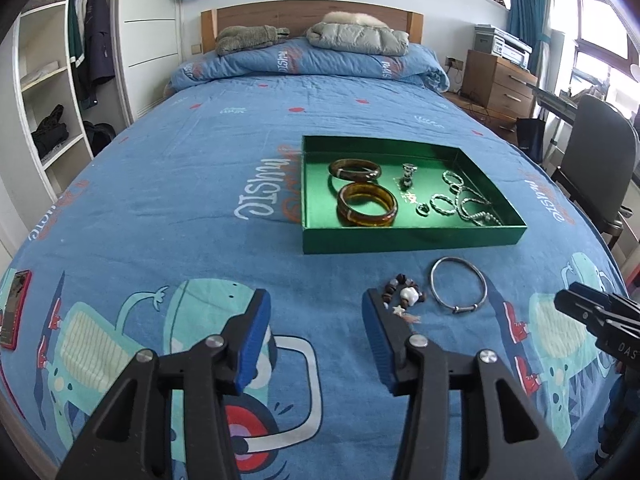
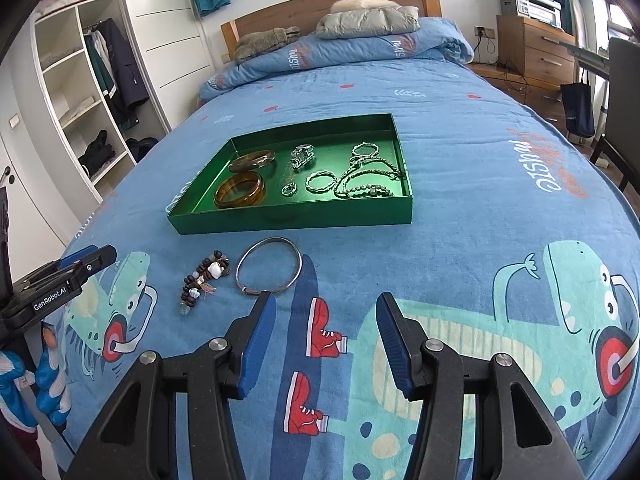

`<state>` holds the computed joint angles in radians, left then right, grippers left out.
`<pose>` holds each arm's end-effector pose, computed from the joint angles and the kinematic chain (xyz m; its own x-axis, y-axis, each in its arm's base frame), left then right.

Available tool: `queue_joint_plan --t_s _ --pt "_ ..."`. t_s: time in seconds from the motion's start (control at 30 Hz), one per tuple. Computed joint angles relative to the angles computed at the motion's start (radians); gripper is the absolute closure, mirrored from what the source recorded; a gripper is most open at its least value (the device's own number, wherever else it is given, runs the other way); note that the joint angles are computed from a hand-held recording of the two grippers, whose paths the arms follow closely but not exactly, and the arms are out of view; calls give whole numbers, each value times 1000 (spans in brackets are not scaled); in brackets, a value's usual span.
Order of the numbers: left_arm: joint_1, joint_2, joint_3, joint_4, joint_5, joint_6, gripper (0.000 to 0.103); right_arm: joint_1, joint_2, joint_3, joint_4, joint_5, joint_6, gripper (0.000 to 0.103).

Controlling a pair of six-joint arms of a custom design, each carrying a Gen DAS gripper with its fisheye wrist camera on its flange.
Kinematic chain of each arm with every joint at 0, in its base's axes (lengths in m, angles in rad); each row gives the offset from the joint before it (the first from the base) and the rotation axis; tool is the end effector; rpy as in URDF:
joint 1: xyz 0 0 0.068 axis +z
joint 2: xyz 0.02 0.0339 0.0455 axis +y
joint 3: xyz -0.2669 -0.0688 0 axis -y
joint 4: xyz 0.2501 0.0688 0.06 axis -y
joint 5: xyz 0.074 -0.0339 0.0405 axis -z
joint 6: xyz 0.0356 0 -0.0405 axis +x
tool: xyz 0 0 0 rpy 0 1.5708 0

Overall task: Organize jewelry
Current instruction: 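Withdraw both tools from the tray and move toward the beaded bracelet, then grasp the beaded bracelet with the left tool while the right tool grasps the silver bangle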

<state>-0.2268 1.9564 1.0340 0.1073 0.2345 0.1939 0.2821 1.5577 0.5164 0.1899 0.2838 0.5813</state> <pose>0.3818 -0.0966 0.1186 -0.6238 0.3363 -0.7055 0.5036 0.8633 -0.0338 0.2582 0.0644 0.1135 -0.6532 0.3595 -0.6664 0.3215 0.9285 0.1858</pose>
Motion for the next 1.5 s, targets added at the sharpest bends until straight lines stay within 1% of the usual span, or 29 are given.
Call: queue_joint_plan --t_s 0.1,0.23,0.6,0.77,0.87,1.0,1.1,1.17,1.23,1.3,1.4,1.5 --pt "-21 43 35 -40 46 44 57 -18 63 26 33 -32 -16 56" --pt "-61 116 81 -63 43 92 57 -43 144 71 60 -69 -41 58" --pt "-105 312 264 -142 34 111 57 -99 303 173 97 -148 -92 58" --pt "-98 332 273 -111 46 111 57 -113 378 240 84 -178 -110 66" --pt "-98 335 260 -78 49 112 58 -108 412 286 63 -177 -124 67" --pt "-95 348 259 -41 65 102 59 -97 452 366 -16 -167 -153 68" --pt "-83 359 259 -20 91 91 64 -84 486 453 -138 -147 -204 67" --pt "-79 362 265 -16 96 78 69 -87 500 492 -193 -152 -220 68" --pt "-73 361 265 -12 99 64 78 -77 508 510 -219 -130 -224 69" --pt "-64 361 268 -15 109 51 84 -55 515 515 -226 -88 -217 70" --pt "-57 360 270 -18 119 42 87 -38 511 490 -192 -60 -186 74" --pt "-59 348 246 8 105 44 92 -18 503 475 -179 -32 -169 84"
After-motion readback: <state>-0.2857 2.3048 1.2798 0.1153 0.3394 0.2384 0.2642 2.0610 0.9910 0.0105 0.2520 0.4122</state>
